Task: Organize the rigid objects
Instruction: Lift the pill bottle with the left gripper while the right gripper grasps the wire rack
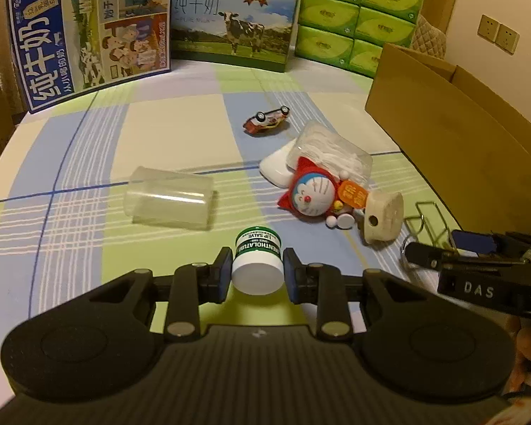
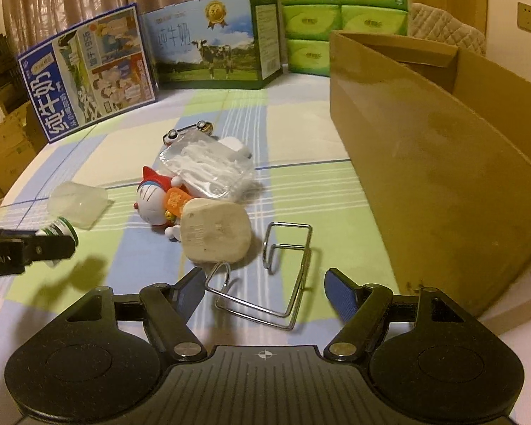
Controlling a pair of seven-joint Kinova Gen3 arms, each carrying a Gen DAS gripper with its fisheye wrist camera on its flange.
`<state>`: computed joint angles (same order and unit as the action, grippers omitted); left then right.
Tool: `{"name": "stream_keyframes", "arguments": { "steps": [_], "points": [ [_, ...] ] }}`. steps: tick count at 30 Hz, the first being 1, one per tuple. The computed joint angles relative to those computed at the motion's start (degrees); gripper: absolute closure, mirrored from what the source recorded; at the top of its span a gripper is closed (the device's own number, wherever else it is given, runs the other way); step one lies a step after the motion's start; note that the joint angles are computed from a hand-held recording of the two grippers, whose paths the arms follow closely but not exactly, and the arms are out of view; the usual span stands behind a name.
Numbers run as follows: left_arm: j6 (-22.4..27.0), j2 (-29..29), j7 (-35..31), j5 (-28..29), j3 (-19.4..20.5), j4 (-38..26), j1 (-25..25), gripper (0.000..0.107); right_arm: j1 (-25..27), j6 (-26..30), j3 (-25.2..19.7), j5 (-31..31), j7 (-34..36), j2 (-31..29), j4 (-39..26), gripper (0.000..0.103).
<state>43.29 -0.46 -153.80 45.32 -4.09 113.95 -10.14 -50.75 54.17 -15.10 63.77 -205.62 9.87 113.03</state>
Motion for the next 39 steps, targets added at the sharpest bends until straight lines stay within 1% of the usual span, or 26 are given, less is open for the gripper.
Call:
{"name": "stream_keyframes", "arguments": {
  "steps": [1, 2, 6, 12, 23, 25, 35, 39],
  "points": [
    [0.12, 0.00, -0.07, -0.02, 0.01, 0.03, 0.02, 0.082, -0.02, 0.09, 0.00, 0.16, 0.08, -0.07, 0.14, 0.047],
    [0.21, -0.01, -0.09, -0.07, 0.02, 0.04, 0.04, 0.082, -0.04, 0.36, -0.01, 0.13, 0.20, -0.01, 0.08, 0.050],
    [0.54, 0.05, -0.01, -0.14, 0.12, -0.01, 0.16, 0.082, 0.00, 0.91, 0.08, 0.62, 0.59, 0.29, 0.10, 0.050],
    [0.85, 0.05, -0.17, -0.18, 0.35, -0.06, 0.46, 0.082, 0.68, 0.94, 0.80, -0.41, 1.93, 1.24, -0.59, 0.049],
    [1.66, 0.16, -0.76, -0.17, 0.27, -0.42, 0.52, 0.082, 0.02, 2.09, 1.66, 1.73, 3.03, 2.76, -0.61, 0.050],
    [1.96, 0.05, -1.03, -0.19, 0.27, -0.46, 0.48, 0.082, -0.53, 2.96, 1.53, 2.53, 2.62, 2.73, -0.30, 0.052],
    [2.74, -0.67, -0.98, -0.80, 0.22, -0.48, 0.90, 0.082, -1.42, 4.44, 0.28, 2.81, 3.72, 1.42, -0.16, 0.052],
    [3.18, -1.04, -1.05, -0.80, 0.06, -0.37, 1.09, 0.082, -2.10, 5.93, -0.51, 2.92, 3.70, 0.63, 0.13, 0.053]
  ]
}}
